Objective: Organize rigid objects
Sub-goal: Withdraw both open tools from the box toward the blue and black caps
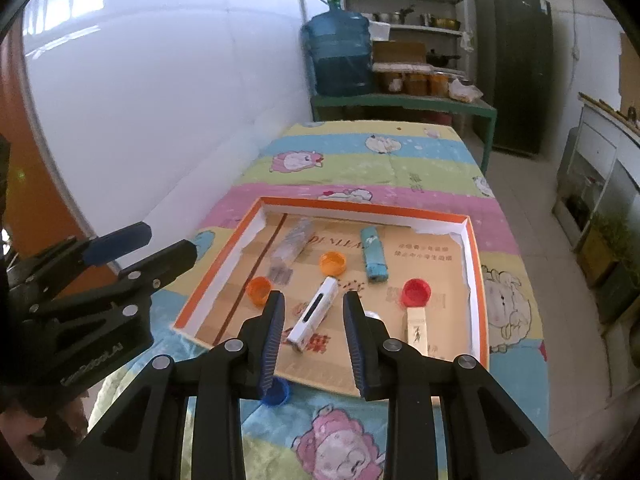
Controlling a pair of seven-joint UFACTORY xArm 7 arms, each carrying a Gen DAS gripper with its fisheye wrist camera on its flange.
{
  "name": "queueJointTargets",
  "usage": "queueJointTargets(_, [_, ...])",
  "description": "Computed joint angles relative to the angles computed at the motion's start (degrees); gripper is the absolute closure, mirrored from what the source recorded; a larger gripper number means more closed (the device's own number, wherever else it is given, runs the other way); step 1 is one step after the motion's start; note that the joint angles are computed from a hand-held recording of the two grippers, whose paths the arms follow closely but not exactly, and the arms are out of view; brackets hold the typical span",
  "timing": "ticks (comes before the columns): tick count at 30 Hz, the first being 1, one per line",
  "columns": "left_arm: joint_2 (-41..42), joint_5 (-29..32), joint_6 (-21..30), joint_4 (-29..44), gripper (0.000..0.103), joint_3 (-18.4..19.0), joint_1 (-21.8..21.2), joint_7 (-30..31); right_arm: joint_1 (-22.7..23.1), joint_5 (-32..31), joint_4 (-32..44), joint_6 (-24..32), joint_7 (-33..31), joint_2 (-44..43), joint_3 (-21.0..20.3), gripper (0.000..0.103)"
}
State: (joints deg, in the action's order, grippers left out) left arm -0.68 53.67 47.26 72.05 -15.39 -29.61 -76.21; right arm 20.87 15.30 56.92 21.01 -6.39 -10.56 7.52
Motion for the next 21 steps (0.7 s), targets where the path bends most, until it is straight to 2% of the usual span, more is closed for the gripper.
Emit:
queueJointTargets(12, [-6.4,-0.6,-1.3,-7.1,0.050,-2.9,1.5,-4.6,3.7,2.7,-8.5,-1.1,-1.1,-7.6,-0.8,0.072])
queueJointTargets(21, [-8.7,-2.4,-4.9,-12.8,0.050,-4.6,3.2,-7.9,4.9,3.3,-12.4,-1.3,0.2,-7.9,-0.8,0.072])
